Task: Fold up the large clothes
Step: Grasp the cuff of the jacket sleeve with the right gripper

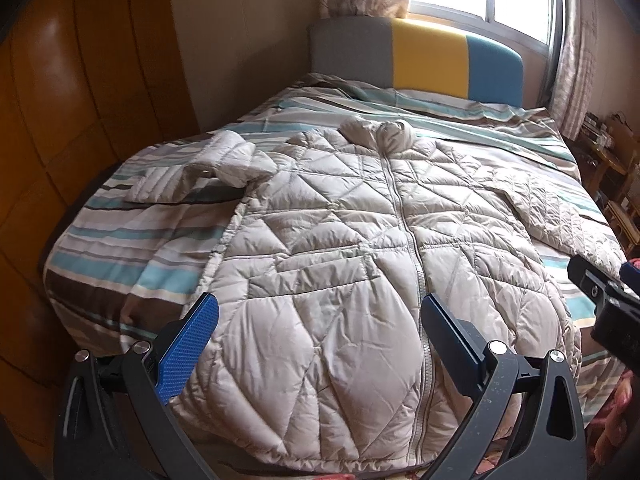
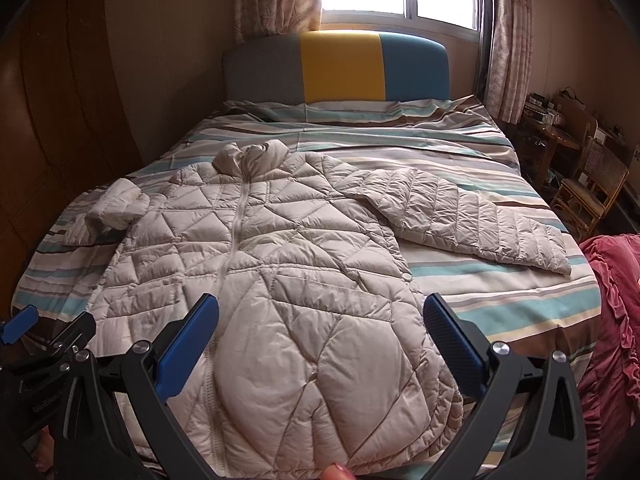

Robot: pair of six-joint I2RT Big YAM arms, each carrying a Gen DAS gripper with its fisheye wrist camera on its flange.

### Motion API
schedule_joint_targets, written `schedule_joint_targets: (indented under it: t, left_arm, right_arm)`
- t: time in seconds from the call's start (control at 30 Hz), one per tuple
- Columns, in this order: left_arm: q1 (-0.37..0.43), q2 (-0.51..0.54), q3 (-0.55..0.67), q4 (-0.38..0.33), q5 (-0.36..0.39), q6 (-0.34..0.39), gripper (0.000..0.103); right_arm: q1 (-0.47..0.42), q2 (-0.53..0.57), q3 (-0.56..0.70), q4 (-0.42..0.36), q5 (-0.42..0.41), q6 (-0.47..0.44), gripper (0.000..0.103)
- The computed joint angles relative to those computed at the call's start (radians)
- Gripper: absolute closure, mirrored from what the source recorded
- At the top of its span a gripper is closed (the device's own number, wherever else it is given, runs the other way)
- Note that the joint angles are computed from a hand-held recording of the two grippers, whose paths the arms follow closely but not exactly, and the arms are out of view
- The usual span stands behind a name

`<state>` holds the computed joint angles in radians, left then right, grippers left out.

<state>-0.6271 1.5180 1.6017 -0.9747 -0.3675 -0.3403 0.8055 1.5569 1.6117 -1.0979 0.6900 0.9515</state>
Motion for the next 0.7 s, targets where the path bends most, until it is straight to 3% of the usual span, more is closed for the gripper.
schedule_joint_targets:
  t: [0.1, 0.17, 0.23, 0.27, 0.4, 0.5, 0.7]
  left_arm:
    - [0.019, 0.009, -0.02, 0.067, 0.055, 0.013, 0.003]
    - [0.031, 0.026, -0.024, 0.104, 0.059, 0.017, 0.003]
    - [0.048, 0.078, 0.019, 0.075, 0.062, 0.012, 0.003]
    - [0.06, 0.102, 0.036, 0.068, 0.077, 0.014, 0.003]
    - [0.1, 0.219, 0.129, 0.038, 0.049, 0.038, 0.003]
    - [0.122, 0.288, 0.189, 0.044, 0.001, 0.053, 0.003]
    - [0.172, 0.405, 0.309, 0.051, -0.019, 0.054, 0.003]
  right_arm:
    - [-0.034, -0.007, -0.044, 0.042, 0.011, -0.019, 0.002]
    - [-0.074, -0.032, -0.118, 0.148, 0.002, -0.073, 0.002]
    - [-0.117, -0.06, -0.199, 0.271, -0.033, -0.133, 0.002]
    - [-0.135, -0.068, -0.223, 0.295, -0.05, -0.142, 0.002]
    - [-0.229, -0.072, -0.292, 0.28, -0.075, -0.089, 0.002]
    - [-0.307, -0.064, -0.31, 0.189, -0.047, 0.005, 0.002]
    - [-0.484, -0.1, -0.393, 0.199, -0.056, 0.093, 0.002]
